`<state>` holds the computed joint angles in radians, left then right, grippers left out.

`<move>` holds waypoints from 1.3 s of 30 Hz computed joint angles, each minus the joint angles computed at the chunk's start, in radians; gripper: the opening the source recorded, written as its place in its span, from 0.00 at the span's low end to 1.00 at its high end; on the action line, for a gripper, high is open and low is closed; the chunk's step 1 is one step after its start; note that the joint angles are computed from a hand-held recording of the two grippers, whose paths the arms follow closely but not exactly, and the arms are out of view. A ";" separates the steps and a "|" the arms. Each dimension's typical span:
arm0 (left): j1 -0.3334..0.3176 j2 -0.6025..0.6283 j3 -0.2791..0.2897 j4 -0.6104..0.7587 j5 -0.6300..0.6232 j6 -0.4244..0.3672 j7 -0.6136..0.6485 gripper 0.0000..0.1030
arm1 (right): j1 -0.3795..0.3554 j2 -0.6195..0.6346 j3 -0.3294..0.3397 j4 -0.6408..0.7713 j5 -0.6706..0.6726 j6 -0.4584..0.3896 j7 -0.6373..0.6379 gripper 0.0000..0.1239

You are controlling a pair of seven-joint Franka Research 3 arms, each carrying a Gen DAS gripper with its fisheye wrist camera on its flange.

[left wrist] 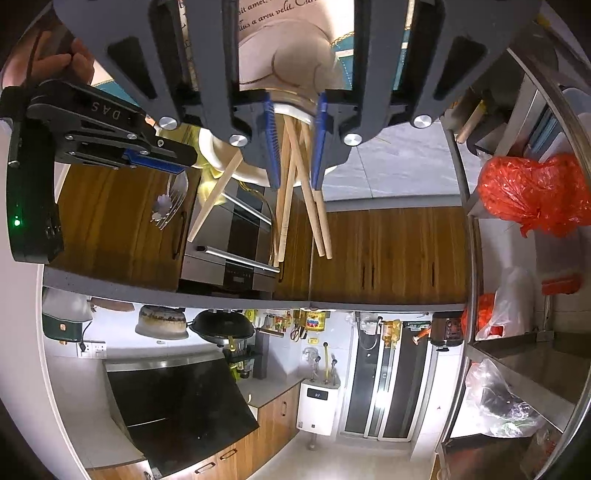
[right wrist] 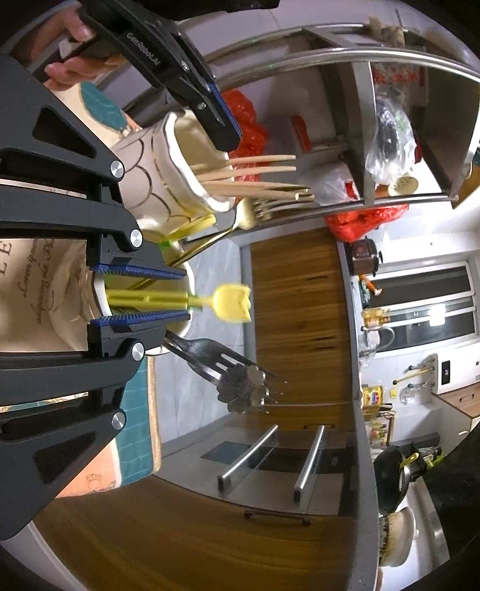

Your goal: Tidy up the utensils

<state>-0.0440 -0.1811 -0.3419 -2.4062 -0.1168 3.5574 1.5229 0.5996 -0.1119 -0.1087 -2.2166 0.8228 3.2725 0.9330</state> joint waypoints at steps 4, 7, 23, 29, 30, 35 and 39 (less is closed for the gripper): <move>0.004 -0.010 -0.012 -0.010 -0.015 0.013 0.016 0.18 | 0.073 -0.030 -0.062 -0.030 -0.013 0.041 -0.010 0.17; 0.011 -0.025 -0.030 -0.026 -0.035 0.015 0.038 0.18 | 0.085 -0.067 -0.077 -0.066 -0.044 0.052 0.020 0.17; 0.085 -0.229 -0.097 -0.207 0.045 -0.054 -0.089 0.45 | -0.251 -0.270 0.218 -0.329 -0.244 0.056 0.164 0.29; 0.198 -0.298 -0.195 -0.247 0.056 -0.081 -0.161 0.65 | -0.242 -0.289 0.202 -0.390 -0.361 0.159 0.191 0.53; 0.231 -0.311 -0.227 -0.249 0.055 -0.087 -0.171 0.68 | -0.213 -0.290 0.168 -0.394 -0.390 0.165 0.207 0.58; 0.325 -0.364 -0.315 -0.266 0.083 -0.074 -0.223 0.91 | -0.156 -0.295 0.087 -0.415 -0.496 0.186 0.266 0.73; 0.334 -0.373 -0.308 -0.269 0.133 -0.081 -0.264 0.94 | -0.068 -0.299 -0.024 -0.426 -0.599 0.197 0.345 0.77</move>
